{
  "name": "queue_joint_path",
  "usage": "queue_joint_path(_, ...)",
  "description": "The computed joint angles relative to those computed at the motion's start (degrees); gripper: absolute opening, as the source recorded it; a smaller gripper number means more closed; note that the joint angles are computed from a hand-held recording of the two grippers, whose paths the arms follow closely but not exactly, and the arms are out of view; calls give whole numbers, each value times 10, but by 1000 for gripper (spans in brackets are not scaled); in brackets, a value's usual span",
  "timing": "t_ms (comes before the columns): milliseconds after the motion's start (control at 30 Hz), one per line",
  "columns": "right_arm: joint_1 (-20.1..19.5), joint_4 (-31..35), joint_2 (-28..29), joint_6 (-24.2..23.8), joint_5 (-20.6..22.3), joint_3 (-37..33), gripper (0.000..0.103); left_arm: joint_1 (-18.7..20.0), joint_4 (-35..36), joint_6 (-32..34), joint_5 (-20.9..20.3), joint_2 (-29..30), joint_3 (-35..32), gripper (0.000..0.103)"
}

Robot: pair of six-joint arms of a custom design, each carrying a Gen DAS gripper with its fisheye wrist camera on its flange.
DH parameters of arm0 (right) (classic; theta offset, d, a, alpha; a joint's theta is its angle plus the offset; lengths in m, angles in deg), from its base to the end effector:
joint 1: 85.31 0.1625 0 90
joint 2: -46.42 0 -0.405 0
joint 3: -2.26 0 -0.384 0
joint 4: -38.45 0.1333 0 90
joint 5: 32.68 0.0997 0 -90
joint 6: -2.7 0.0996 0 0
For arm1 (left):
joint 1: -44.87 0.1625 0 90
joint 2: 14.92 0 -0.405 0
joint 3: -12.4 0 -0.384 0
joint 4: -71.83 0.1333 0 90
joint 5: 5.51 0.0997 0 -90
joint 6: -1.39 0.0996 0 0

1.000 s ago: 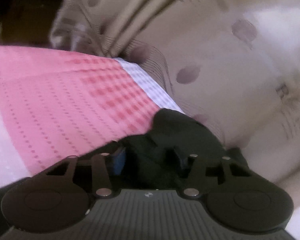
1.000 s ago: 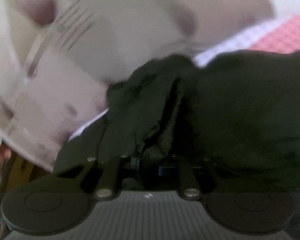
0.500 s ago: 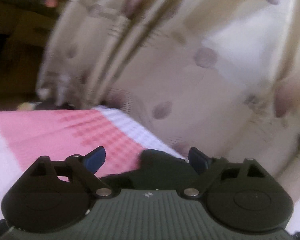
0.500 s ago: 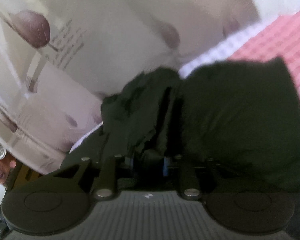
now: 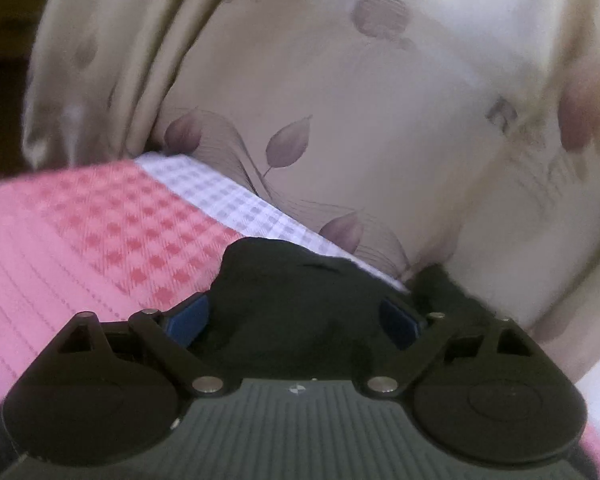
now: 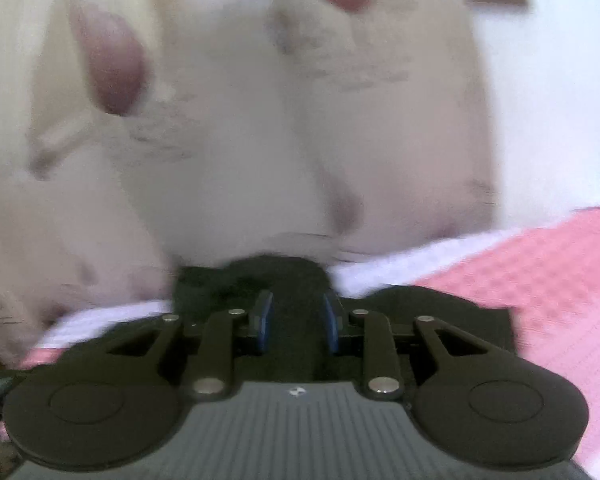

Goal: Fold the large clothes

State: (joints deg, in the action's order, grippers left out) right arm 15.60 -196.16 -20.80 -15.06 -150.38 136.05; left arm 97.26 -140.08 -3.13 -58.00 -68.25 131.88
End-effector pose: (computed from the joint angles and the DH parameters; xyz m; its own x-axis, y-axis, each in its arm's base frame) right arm 0.1642 -0.3924 0.2628 -0.8980 0.2036 0.3901 -0.3288 0.2789 -0.9023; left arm -0.1628 -0.5291 0.1741 -0.9597 0.0500 -0.2764 0.2686 0.4511 -0.8511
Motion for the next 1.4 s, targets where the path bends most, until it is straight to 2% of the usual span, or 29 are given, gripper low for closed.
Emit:
queue_joint_path(67, -13, 69, -12, -18, 55, -3, 27, -5, -23, -4, -14, -1, -2, 89)
queue_joint_path(133, -20, 103, 4, -53, 82, -23, 26, -13, -17, 9, -31, 2, -16, 89)
queue_joint_path(233, -26, 167, 34, -77, 96, -67, 19, -14, 22, 54, -100, 20, -50, 80)
queue_joint_path(300, -29, 190, 57, -86, 87, -93, 19, -13, 64, 108, -106, 45, -85, 74)
queue_joint_path(333, -29, 194, 73, -102, 72, -109, 19, -11, 82, 128, -94, 60, -103, 61)
queue_joint_path(367, -31, 202, 82, -109, 58, -119, 18, -7, 102, 139, -82, 71, -119, 53)
queue_joint_path(400, -34, 210, 89, -115, 44, -128, 18, -3, 114, 143, -72, 80, -127, 53)
queue_joint_path(433, -36, 217, 96, -123, 29, -136, 16, 5, 129, 140, -54, 88, -137, 46)
queue_joint_path(467, -41, 224, 99, -123, 19, -138, 15, 13, 141, 132, -33, 96, -146, 33)
queue_joint_path(567, -71, 200, 93, -110, 50, -115, 14, 40, 158, 79, -44, 92, -150, 12)
queue_joint_path(633, -79, 173, 96, -112, 59, -103, 14, 48, 166, 64, -44, 88, -151, 11)
queue_joint_path(800, -85, 196, 66, -82, 57, -83, 14, 55, 178, 75, -34, 87, -158, 11)
queue_joint_path(900, -111, 216, 5, -36, 91, -36, 14, 54, 173, 63, -23, 65, -137, 11)
queue_joint_path(967, -144, 242, -53, -5, 144, 3, 14, 55, 155, 62, -13, 45, -117, 11)
queue_joint_path(1000, -148, 241, -72, -7, 141, 18, 14, 58, 151, 64, -12, 34, -107, 11)
queue_joint_path(1067, -140, 214, -78, -41, 94, 36, 14, 77, 180, 36, -42, 9, -98, 11)
queue_joint_path(1133, -151, 197, -78, -69, 103, 51, 14, 90, 194, 8, -70, -2, -95, 11)
queue_joint_path(1200, -148, 153, -52, -92, 91, 51, 14, 86, 181, 24, -58, 5, -95, 11)
queue_joint_path(1267, -128, 86, -2, -134, 48, 41, 14, 78, 170, 42, -37, 13, -98, 11)
queue_joint_path(1400, -110, 34, 41, -183, 4, 24, 14, 85, 165, 28, -54, 12, -96, 11)
